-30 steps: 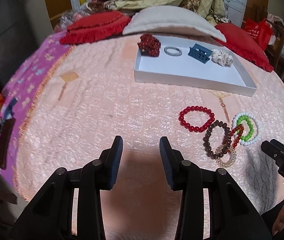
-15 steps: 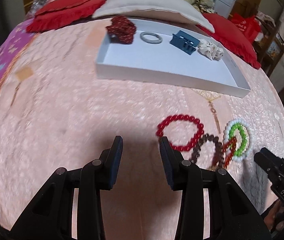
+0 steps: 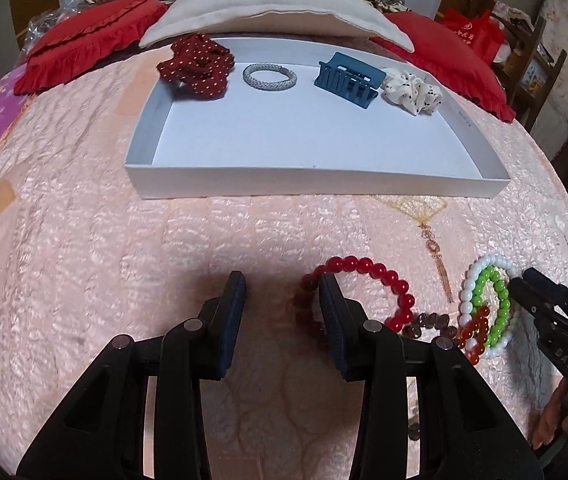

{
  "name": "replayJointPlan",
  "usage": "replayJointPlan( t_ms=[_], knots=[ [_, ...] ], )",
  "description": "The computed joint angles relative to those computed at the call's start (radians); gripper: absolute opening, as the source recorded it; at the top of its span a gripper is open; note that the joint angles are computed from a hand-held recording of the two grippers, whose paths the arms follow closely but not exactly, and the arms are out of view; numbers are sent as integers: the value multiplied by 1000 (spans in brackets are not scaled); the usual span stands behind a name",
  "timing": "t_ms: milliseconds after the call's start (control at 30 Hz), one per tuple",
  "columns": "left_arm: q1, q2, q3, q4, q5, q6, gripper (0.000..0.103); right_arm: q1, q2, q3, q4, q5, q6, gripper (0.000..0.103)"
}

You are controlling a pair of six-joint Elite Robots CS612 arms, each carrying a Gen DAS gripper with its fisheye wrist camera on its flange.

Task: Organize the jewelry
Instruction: 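Move both tools back toward the bead bracelets beside the tray, then grasp the red bead bracelet with the left tool while the right tool grasps the white pearl bracelet, then carry both bracelets into the tray and open both tools to release them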

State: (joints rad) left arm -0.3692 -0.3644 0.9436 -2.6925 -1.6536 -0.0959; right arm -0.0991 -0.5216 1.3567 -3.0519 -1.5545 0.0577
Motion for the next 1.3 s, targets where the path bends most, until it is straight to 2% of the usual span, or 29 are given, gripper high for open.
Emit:
replayJointPlan(
  t_ms=[167,267,300,333,367,400,433,533,633,833,967,1300],
  knots=[
    [-11,4,4,-33,46,33,38,13,12,-18,-7,-38,-63,37],
    [-17,5,9,-47,70,48,38,14,14,-23,-2,-21,-76,28],
    [-18,5,10,-49,74,50,38,15,15,-24,-3,-16,-85,21],
    [-19,5,12,-52,80,49,35,17,15,-24,-4,-15,-95,16],
    [-19,4,14,-54,82,44,24,19,16,-25,-5,-17,-101,15],
    [-17,3,14,-52,70,40,13,21,17,-26,-7,-18,-107,8],
    [-12,1,7,-26,39,31,8,19,17,-27,-4,5,-107,9],
    [-1,-7,9,10,-25,7,8,10,13,-26,9,65,-88,9],
    [-3,-34,54,-23,-19,-7,8,1,0,-10,-6,126,-57,8],
    [-2,-102,160,-122,-44,-31,8,-8,-43,44,-89,196,-16,8],
    [-2,-149,229,-192,-60,-35,8,-12,-73,81,-145,224,5,8],
    [-6,-228,351,-314,-34,-30,8,-16,-146,177,-267,276,28,8]
  ],
)
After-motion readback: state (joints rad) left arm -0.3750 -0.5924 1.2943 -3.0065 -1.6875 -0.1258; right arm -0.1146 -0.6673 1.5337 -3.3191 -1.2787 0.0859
